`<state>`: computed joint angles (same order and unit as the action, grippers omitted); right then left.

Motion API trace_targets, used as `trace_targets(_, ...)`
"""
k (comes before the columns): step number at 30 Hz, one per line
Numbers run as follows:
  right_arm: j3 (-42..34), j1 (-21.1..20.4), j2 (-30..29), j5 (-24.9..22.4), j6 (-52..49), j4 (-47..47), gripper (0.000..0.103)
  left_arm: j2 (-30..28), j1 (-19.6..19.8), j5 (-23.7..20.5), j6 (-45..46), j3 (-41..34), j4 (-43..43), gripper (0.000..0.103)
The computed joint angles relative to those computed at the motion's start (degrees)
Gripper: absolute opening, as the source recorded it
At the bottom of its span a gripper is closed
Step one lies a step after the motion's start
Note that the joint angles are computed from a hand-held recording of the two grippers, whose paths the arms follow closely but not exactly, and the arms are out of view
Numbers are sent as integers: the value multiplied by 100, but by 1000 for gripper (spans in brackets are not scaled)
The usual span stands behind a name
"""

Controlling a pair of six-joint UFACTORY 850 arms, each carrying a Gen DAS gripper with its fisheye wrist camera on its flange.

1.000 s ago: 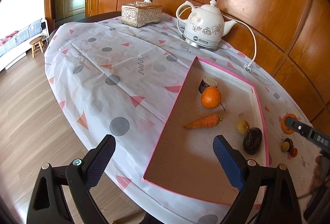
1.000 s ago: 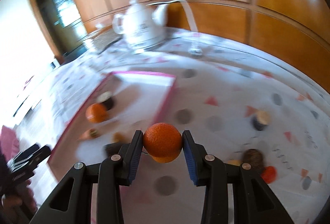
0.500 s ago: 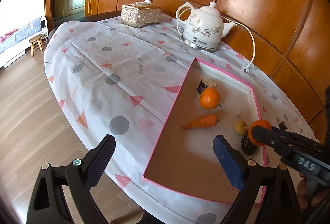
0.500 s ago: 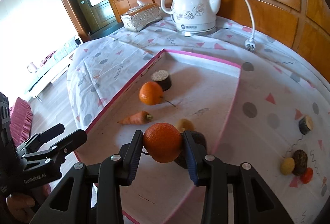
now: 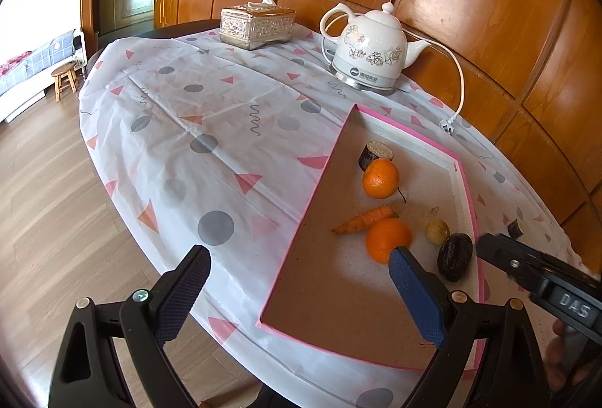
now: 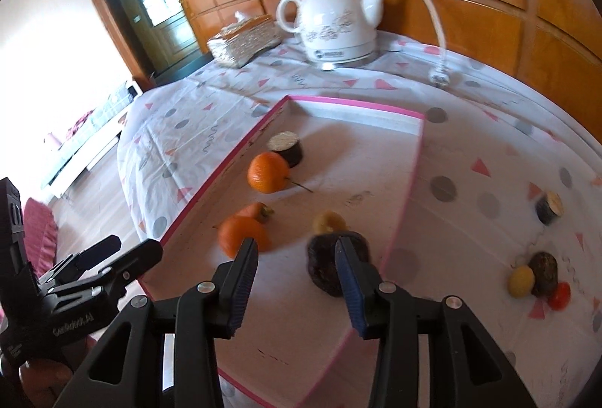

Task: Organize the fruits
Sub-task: 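Move the left tool toward the red tomato beside the dark fruit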

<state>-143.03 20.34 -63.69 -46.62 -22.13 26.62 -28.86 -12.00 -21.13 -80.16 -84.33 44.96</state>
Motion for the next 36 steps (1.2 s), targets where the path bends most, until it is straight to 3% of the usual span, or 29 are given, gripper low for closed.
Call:
trace_targets(6, 1422, -180, 808, 764, 72, 22, 43, -18, -13, 4, 117, -30, -95, 96)
trace_targets(19, 3238, -678, 1773, 1762, 1539, -926, 43, -24, -54, 78, 237, -58, -90, 97)
trace_targets(29, 4566, -1185, 2466, 2361, 4446, -3101, 43, -115, -149, 61, 535, -225, -128, 97)
trace_targets(36, 5028, -1358, 2714, 2423, 6761, -5067, 45, -192, -222, 49, 1035, -369, -370, 97)
